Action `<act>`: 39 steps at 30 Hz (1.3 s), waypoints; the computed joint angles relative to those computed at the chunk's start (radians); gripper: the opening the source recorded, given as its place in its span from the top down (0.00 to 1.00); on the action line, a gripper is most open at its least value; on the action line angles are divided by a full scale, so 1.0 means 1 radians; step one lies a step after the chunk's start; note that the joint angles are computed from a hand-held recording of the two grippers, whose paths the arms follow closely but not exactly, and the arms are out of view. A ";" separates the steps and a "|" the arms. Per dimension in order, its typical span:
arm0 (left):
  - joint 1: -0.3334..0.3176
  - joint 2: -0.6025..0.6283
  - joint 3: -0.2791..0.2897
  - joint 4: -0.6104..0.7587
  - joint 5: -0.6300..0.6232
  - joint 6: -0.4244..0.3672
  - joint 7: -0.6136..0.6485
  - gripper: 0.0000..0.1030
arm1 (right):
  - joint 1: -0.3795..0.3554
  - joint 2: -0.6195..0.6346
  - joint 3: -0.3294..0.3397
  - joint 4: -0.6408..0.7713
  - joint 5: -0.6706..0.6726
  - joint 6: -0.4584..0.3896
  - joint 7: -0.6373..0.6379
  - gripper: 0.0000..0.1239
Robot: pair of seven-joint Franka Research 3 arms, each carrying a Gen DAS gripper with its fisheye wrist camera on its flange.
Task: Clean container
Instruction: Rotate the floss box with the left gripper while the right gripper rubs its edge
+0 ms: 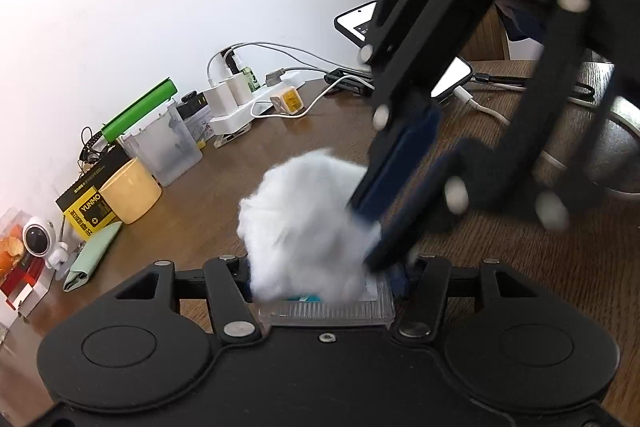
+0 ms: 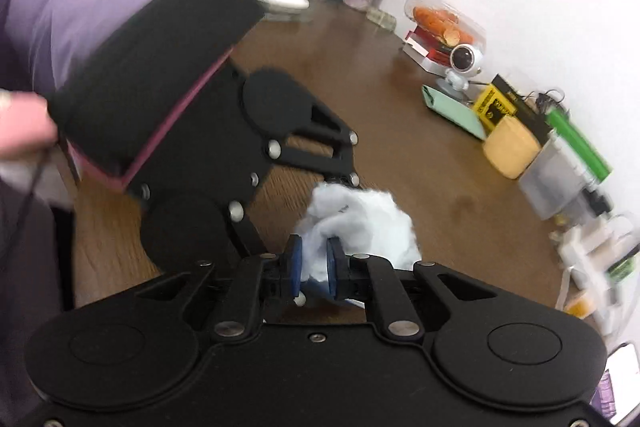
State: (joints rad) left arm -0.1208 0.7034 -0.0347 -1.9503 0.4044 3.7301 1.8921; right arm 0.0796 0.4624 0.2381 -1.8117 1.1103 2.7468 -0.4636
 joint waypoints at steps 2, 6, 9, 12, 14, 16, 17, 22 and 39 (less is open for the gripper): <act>0.001 0.000 -0.001 -0.001 0.000 0.001 0.001 0.45 | 0.013 0.005 -0.026 0.008 -0.038 0.019 0.064 0.82; 0.040 0.000 -0.031 0.010 0.051 -0.021 -0.041 0.45 | -0.043 -0.027 0.011 -0.021 0.069 0.015 0.035 0.55; 0.051 0.001 -0.037 0.016 0.072 -0.030 -0.064 0.45 | -0.046 -0.022 0.008 -0.005 0.202 0.005 0.103 0.51; 0.046 0.002 -0.030 0.017 0.075 -0.027 -0.068 0.45 | -0.037 0.026 -0.008 0.062 0.299 -0.003 0.297 0.48; 0.042 0.002 -0.025 0.016 0.075 -0.024 -0.066 0.45 | -0.013 0.039 -0.012 0.070 0.351 0.049 0.438 0.48; 0.036 0.002 -0.020 0.014 0.072 -0.019 -0.060 0.44 | 0.018 0.057 -0.014 0.077 0.363 0.111 0.487 0.48; 0.033 0.002 -0.017 0.015 0.065 -0.020 -0.060 0.44 | 0.049 0.082 -0.024 0.096 0.333 0.162 0.543 0.52; 0.049 0.005 -0.029 0.022 0.082 -0.029 -0.077 0.45 | 0.025 0.103 0.013 0.118 0.416 0.208 0.472 0.86; 0.274 0.006 -0.225 0.084 0.382 -0.209 -0.311 0.33 | -0.021 0.068 0.031 0.077 0.008 -0.053 0.528 0.85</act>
